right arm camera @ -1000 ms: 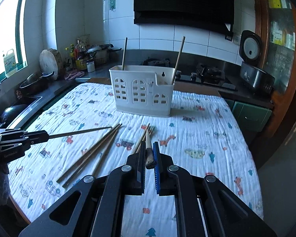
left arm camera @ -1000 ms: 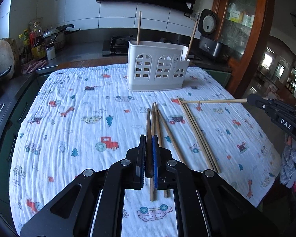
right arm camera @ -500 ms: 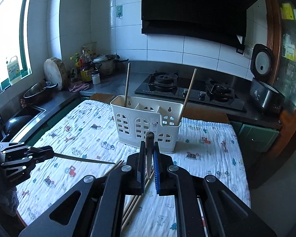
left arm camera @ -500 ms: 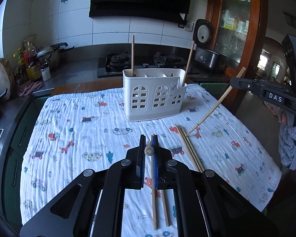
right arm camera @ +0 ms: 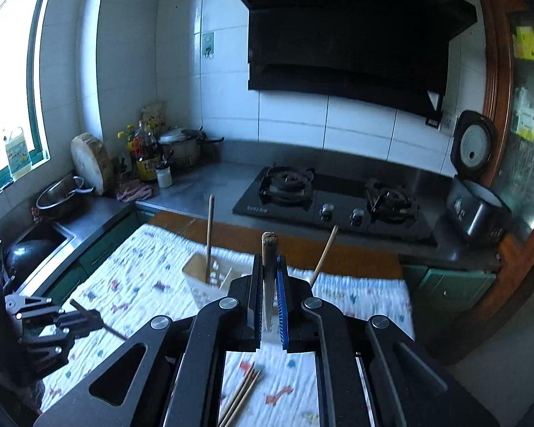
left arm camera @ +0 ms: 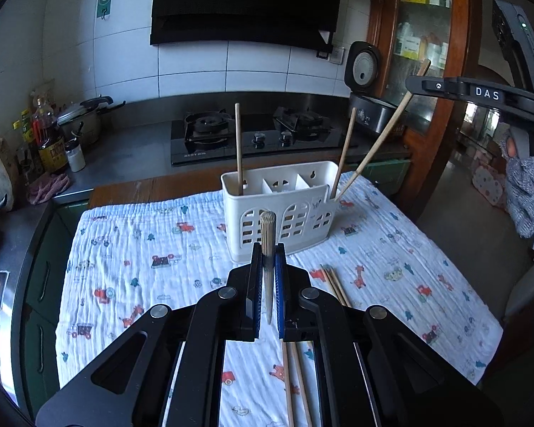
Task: Organize utensils
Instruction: 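Raise the chopstick in the left tool over the holder while the right tool carries its own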
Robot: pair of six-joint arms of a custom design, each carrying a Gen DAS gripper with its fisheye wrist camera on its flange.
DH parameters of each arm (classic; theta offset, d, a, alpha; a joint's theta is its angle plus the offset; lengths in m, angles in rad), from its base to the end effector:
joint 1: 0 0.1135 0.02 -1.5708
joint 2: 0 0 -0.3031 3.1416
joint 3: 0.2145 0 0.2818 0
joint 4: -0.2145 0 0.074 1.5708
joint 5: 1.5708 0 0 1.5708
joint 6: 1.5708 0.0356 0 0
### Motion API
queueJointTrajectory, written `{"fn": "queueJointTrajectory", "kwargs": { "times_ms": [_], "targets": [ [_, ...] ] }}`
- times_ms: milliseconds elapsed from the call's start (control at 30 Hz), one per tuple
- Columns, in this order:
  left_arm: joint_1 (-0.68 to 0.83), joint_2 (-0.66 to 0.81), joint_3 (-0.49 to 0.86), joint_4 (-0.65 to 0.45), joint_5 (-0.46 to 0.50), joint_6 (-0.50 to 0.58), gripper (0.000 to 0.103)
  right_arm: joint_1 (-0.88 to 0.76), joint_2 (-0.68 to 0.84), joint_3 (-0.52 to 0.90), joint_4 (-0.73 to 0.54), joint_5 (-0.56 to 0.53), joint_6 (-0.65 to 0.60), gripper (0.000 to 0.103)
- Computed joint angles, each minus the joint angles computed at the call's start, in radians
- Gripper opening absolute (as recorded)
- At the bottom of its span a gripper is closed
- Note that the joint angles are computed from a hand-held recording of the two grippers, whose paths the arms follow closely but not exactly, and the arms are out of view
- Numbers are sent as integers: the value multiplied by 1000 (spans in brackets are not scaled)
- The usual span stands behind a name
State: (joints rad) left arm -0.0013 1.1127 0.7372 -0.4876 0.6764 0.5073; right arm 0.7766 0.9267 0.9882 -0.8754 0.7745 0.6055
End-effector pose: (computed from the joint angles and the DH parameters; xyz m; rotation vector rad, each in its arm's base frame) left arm 0.2302 -0.0226 0.2629 0.8469 2.0989 -0.5568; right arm 0.1440 0.1066 0.3604 0.1593 2.1138 -0.1273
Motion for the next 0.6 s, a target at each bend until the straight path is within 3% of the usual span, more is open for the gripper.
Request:
{"fn": "queueJointTrajectory", "kwargs": {
  "times_ms": [300, 600],
  "targets": [
    [-22, 20, 190, -26, 43, -103, 5, -209, 75, -19, 156, -135, -152, 7],
    [-143, 103, 334, 141, -58, -305, 5, -340, 110, -124, 272, -266, -202, 7]
  ]
}}
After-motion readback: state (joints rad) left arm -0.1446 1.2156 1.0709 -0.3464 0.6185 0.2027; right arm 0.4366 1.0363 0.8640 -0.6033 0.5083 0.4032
